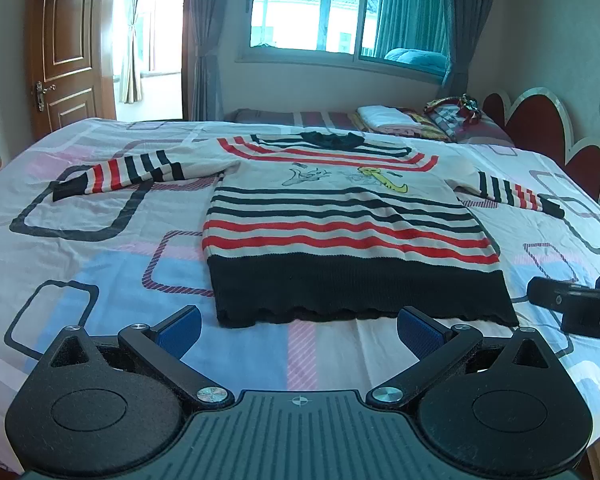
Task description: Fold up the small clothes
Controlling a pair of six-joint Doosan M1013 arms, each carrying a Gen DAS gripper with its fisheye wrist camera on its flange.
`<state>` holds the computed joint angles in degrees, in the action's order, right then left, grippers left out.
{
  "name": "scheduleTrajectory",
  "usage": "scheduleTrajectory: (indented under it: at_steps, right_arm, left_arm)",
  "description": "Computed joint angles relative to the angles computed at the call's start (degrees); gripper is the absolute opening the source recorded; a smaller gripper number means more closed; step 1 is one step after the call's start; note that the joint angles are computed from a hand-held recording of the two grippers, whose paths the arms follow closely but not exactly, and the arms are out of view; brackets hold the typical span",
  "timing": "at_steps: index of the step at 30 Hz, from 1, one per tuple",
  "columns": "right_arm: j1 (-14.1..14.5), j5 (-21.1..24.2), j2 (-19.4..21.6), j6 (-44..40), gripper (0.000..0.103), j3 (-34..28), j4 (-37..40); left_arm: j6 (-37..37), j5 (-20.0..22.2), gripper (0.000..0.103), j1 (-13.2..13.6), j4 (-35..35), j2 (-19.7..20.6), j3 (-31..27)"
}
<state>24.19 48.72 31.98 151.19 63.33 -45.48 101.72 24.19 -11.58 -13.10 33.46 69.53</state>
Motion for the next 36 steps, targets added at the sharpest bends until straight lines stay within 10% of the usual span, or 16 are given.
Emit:
scheduleTrajectory:
  at_steps: [36]
  right_arm:
    - [0.12,-1.04,-0.10,0.73,0.102,-0.18,-0.52]
  left_arm:
    - [-1.24,-0.50,0.103,0.23,1.32,-0.02,-0.32]
